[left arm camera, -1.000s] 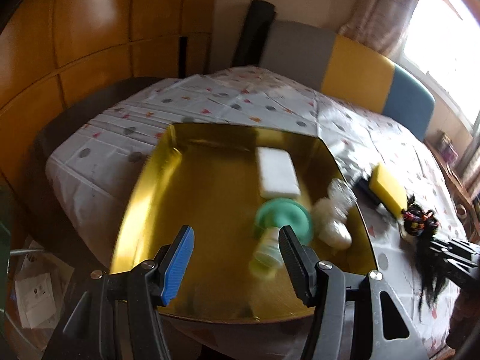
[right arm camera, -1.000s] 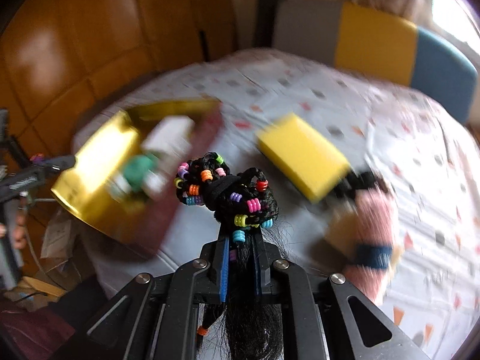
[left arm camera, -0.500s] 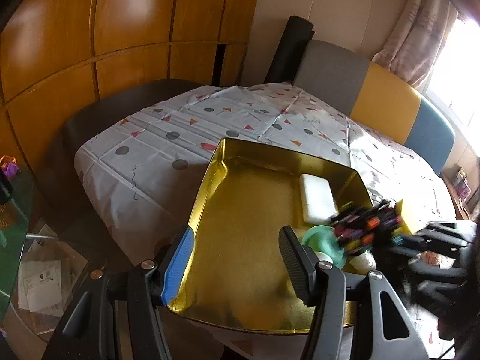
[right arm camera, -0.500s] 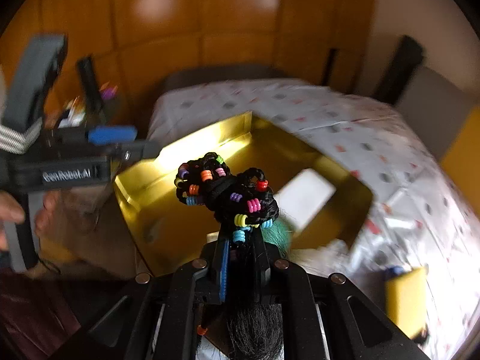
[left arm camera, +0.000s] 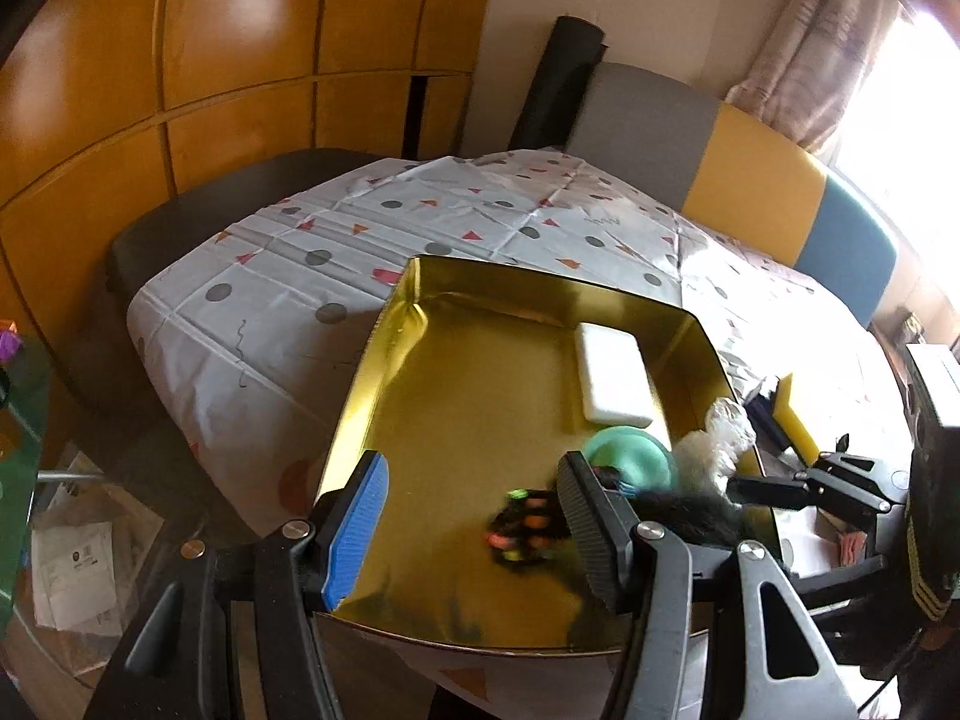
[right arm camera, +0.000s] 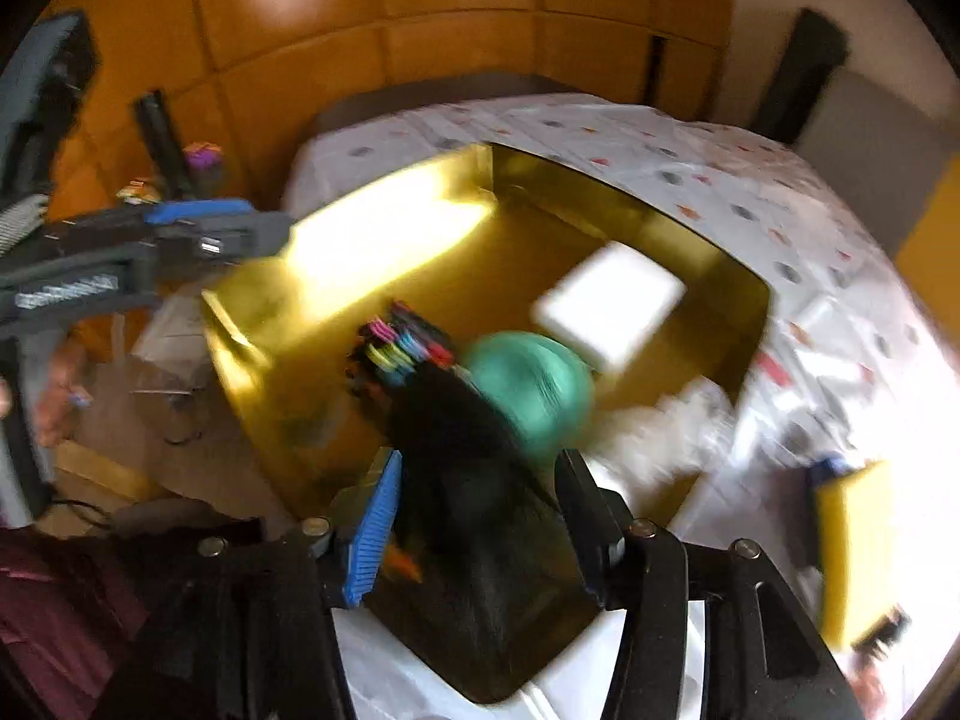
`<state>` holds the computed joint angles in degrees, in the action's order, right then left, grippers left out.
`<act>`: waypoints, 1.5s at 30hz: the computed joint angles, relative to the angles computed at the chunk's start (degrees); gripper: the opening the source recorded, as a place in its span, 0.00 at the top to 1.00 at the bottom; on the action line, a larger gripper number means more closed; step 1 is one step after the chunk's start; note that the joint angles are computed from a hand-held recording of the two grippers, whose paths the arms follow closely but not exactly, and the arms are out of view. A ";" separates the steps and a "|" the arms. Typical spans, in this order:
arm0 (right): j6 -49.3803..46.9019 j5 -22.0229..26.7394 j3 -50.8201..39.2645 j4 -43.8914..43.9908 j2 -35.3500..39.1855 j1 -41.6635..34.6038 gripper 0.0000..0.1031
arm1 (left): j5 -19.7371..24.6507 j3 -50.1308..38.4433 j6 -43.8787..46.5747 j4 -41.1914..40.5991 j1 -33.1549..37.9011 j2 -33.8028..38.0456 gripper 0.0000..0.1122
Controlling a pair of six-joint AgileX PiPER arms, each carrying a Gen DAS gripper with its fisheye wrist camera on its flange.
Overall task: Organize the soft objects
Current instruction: 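Carry the beaded black hair tie into the gold tray and release with the right gripper, then grasp the yellow sponge with left gripper while right moves toward pink towel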
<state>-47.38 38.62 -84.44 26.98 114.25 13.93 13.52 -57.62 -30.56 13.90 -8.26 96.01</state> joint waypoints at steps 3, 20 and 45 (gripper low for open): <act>-0.63 -2.07 2.86 2.57 -1.32 -1.51 0.48 | 0.34 0.09 -0.38 0.55 -1.43 -0.16 0.47; -8.72 -11.86 20.34 17.00 -13.79 -8.51 0.33 | 2.11 0.18 -10.04 12.97 -9.87 -2.29 0.47; -17.67 -14.06 24.80 27.97 -16.32 -30.80 0.27 | 6.07 -4.36 -10.14 15.95 -19.53 0.90 0.47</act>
<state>-65.06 24.57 -59.64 54.96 97.92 -16.87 19.59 -61.98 -40.70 29.85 -27.79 96.91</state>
